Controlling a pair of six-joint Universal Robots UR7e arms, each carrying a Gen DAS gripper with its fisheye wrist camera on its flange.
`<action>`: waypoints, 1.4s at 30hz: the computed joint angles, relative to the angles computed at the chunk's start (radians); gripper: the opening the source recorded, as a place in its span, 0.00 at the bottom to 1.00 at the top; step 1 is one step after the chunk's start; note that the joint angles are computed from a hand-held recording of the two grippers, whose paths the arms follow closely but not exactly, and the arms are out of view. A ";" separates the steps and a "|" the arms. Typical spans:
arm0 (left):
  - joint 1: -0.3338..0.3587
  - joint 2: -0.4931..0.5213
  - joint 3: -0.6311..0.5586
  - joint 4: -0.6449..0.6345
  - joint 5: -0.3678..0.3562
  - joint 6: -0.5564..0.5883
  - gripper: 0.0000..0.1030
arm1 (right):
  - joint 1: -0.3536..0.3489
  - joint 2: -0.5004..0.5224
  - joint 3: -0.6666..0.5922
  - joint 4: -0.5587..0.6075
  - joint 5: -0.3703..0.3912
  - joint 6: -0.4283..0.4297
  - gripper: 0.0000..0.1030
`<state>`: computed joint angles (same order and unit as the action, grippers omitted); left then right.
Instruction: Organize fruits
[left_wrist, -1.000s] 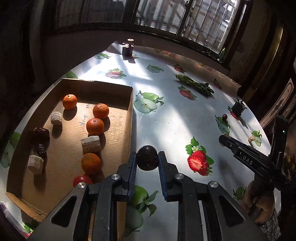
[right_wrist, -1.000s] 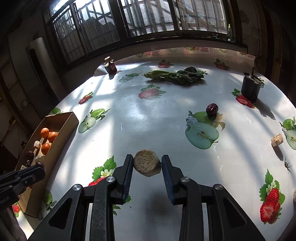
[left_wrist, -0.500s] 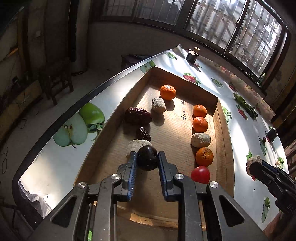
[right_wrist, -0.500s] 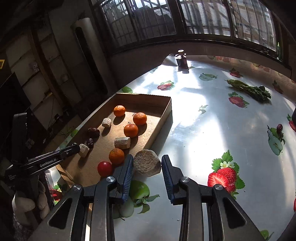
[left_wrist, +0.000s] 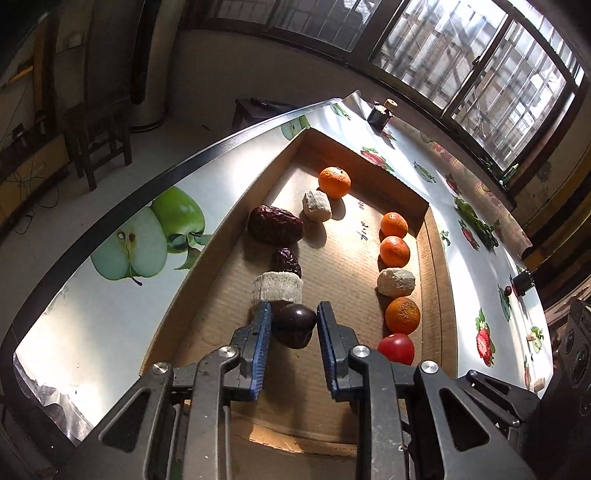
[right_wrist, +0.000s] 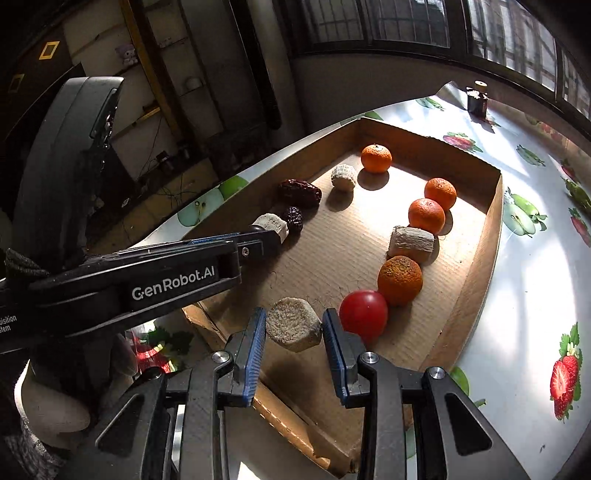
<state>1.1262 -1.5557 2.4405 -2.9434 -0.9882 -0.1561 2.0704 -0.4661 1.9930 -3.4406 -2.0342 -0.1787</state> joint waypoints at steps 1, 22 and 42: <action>-0.001 -0.007 0.002 -0.001 -0.002 -0.003 0.30 | -0.002 0.002 0.000 -0.003 -0.003 -0.002 0.34; -0.511 -0.057 0.229 -0.087 0.645 -0.103 0.91 | 0.056 -0.086 0.256 -0.390 -0.265 0.180 0.61; -0.644 -0.148 0.244 0.311 0.601 -0.368 0.91 | 0.062 -0.106 0.357 -0.527 -0.315 0.237 0.66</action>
